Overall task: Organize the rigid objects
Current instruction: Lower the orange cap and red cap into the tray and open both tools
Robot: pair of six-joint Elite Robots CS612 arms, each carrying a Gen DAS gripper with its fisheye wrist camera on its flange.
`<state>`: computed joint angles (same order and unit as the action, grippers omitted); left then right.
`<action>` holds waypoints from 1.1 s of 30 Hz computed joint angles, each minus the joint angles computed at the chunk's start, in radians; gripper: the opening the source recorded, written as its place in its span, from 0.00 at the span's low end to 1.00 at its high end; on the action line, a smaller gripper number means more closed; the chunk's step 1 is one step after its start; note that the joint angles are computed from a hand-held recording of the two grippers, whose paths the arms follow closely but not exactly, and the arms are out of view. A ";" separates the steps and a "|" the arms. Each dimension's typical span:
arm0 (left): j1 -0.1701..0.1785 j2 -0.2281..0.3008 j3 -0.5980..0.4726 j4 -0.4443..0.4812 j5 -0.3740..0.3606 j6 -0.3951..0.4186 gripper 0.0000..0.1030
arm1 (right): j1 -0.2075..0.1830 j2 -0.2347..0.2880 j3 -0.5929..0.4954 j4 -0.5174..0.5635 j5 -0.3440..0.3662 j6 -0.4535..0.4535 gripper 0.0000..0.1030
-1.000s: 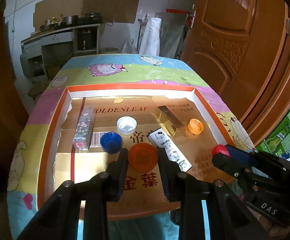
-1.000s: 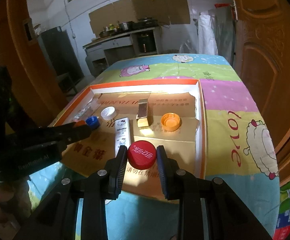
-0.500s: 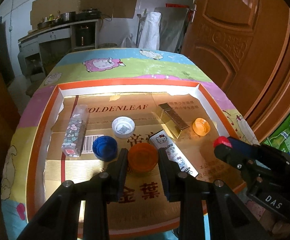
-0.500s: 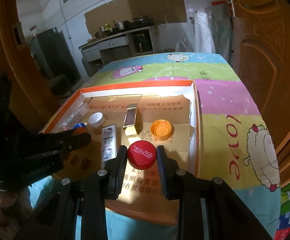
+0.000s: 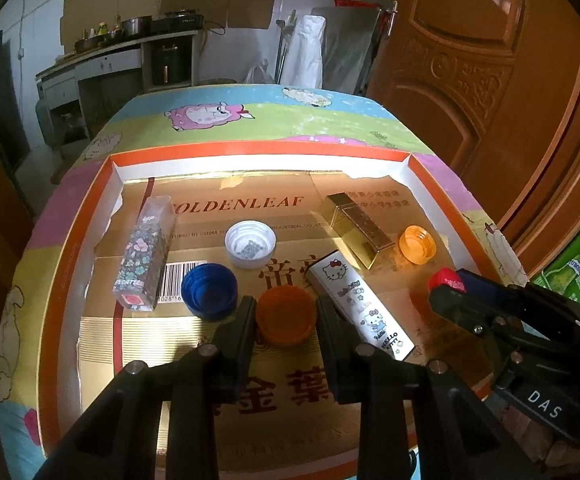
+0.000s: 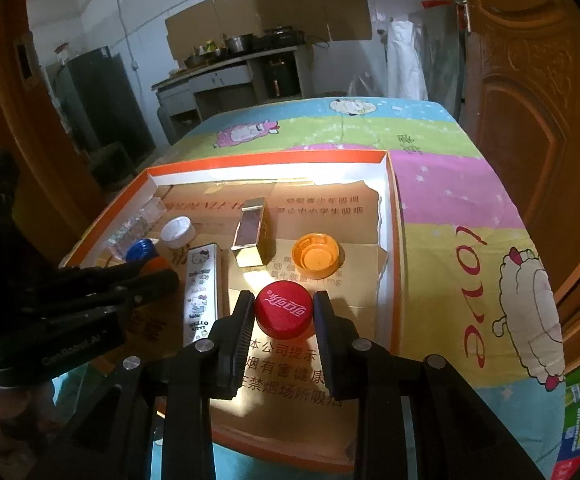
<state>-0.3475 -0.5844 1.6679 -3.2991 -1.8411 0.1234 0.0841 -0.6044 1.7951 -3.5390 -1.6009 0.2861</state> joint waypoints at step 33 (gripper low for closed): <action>0.036 -0.052 0.096 -0.149 -0.028 -0.068 0.41 | 0.021 -0.027 0.035 -0.033 -0.052 0.009 0.40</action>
